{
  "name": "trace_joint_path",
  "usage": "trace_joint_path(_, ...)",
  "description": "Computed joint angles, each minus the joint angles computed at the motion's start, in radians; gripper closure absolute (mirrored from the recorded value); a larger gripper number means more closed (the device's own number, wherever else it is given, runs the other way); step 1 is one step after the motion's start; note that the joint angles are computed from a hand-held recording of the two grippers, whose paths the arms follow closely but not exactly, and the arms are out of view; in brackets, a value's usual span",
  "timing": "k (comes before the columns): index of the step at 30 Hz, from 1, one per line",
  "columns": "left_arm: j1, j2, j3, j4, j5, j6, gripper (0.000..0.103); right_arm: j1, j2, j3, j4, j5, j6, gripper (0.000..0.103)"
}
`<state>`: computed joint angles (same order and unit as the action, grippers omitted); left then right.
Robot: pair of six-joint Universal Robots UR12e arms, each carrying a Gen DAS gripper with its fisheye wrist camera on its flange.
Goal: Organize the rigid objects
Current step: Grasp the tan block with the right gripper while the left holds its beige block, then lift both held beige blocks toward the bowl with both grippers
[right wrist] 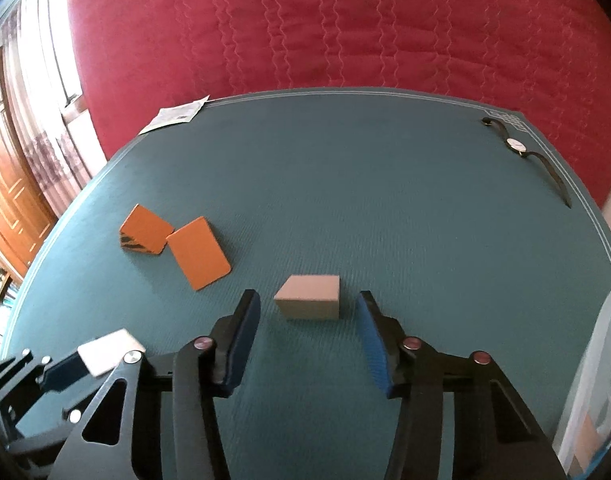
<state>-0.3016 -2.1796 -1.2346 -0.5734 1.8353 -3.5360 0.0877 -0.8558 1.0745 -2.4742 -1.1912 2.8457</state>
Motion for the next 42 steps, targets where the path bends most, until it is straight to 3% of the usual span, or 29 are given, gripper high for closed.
trace_joint_path(5, 0.002, -0.003, 0.003, -0.009, -0.006, -0.002, 0.071, 0.007, 0.008, -0.015, 0.004, -0.028, -0.003, 0.071)
trace_joint_path(13, 0.001, -0.007, 0.016, -0.028, -0.009, -0.006, 0.071, -0.004, -0.009, 0.017, -0.010, -0.006, -0.008, 0.071)
trace_joint_path(28, -0.001, -0.012, 0.034, -0.033, -0.029, -0.011, 0.071, -0.053, -0.118, 0.185, -0.073, 0.074, -0.017, 0.071)
trace_joint_path(42, -0.018, -0.022, 0.052, -0.033, -0.003, 0.007, 0.071, -0.110, -0.194, 0.298, -0.167, 0.088, 0.050, 0.071)
